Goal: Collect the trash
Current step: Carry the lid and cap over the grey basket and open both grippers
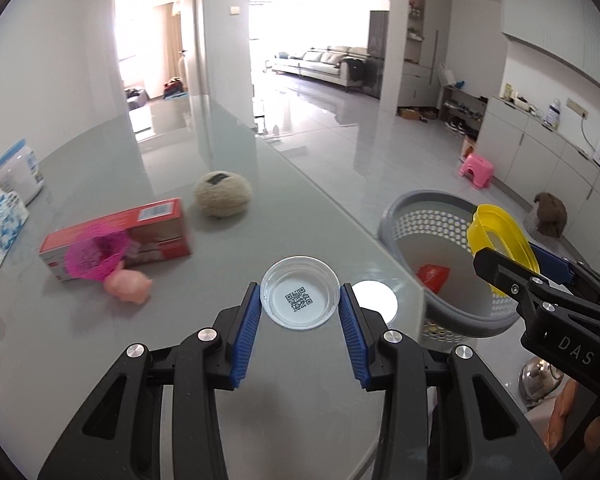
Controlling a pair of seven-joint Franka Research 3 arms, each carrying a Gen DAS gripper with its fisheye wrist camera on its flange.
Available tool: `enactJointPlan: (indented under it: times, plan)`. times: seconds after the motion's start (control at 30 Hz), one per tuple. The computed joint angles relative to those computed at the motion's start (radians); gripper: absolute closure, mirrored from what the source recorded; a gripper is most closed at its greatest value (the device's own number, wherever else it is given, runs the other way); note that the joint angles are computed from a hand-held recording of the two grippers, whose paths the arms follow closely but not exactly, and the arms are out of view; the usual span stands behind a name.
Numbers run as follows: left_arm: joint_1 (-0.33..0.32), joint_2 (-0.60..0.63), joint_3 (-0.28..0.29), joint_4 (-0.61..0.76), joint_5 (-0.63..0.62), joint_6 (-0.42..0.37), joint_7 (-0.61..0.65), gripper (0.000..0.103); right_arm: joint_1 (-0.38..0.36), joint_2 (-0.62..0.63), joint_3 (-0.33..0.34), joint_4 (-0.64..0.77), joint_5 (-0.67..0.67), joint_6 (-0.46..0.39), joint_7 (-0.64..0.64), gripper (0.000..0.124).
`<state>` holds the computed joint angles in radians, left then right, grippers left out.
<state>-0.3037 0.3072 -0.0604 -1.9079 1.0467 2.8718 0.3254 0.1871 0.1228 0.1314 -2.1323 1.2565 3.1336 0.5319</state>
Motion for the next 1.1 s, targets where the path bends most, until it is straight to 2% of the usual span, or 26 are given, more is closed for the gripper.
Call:
enactJointPlan:
  times: [0.23,0.4,0.6,0.73,1.1]
  plan:
    - [-0.025,0.139,-0.040,0.162,-0.150,-0.014,0.199,0.064,-0.049,0.004,-0.030,0.000,0.109,0.012,-0.079,0.055]
    - [-0.059,0.263,-0.052,0.317,-0.280,-0.045,0.346,0.064,-0.084,0.034,-0.053,0.016,0.119,0.004,-0.082,0.055]
    - [-0.091,0.413,-0.071,0.519,-0.435,-0.125,0.528,0.064,-0.142,0.106,-0.075,0.061,0.025,-0.047,0.002,0.055]
    - [-0.117,0.507,-0.066,0.657,-0.514,-0.191,0.612,0.064,-0.182,0.162,-0.062,0.103,-0.060,-0.080,0.070,0.055]
    - [-0.163,0.682,-0.040,0.940,-0.632,-0.333,0.722,0.063,-0.266,0.275,-0.005,0.209,-0.161,-0.157,0.137,0.055]
